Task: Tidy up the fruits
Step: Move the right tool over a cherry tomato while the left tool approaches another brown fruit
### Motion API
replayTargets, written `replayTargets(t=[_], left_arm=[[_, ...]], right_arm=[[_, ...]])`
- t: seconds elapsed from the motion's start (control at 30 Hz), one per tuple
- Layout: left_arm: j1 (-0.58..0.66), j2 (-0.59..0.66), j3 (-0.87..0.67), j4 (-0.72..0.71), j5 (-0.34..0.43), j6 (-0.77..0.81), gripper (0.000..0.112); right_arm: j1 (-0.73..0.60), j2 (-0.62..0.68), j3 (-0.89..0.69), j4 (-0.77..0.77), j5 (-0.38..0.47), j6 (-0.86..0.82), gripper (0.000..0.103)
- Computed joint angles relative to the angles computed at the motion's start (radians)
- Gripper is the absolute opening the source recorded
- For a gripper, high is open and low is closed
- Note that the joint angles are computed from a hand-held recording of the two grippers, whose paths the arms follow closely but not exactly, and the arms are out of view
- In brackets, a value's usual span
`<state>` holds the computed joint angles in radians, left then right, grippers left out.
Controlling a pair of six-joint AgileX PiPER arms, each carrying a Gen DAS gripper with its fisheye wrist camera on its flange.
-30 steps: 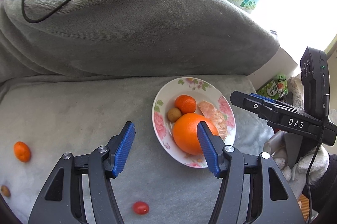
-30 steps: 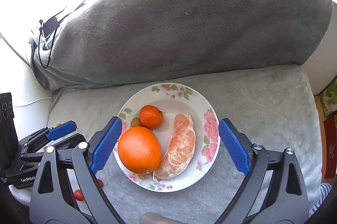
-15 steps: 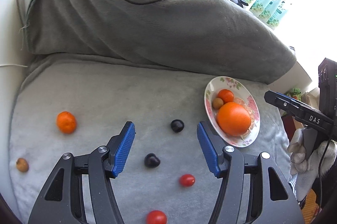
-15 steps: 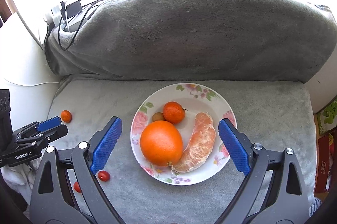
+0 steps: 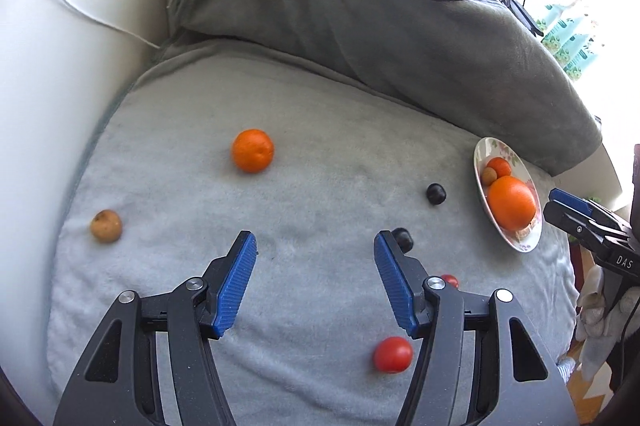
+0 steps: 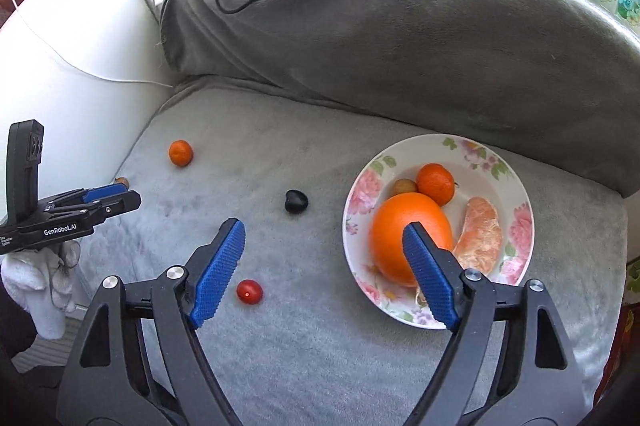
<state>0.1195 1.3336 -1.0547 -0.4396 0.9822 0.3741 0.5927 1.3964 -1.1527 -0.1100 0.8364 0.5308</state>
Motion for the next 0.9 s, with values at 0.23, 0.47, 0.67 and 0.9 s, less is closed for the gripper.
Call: replayTargets(t=[0.23,0.47,0.67,0.9], left_arm=[[0.157,-0.011,0.054,-0.003,-0.014,0.038,0.061],[0.303,0.03,0.058,0.031,-0.066,0.088,0.058],[0.361,0.099,0.032,0.035,-0.109,0.099,0.051],[0.345,0.147,0.017,0.052,-0.143,0.101,0.045]], right_arm=[[0.053,0.058,-0.007,0.053,-0.004,-0.032,0.069],[0.087,0.096,0.003,0.09,-0.013,-0.053,0.062],[0.104,0.136,0.004,0.118,-0.011,-0.066,0.052],[0.114,0.15,0.004,0.131,-0.011,-0.066,0.047]])
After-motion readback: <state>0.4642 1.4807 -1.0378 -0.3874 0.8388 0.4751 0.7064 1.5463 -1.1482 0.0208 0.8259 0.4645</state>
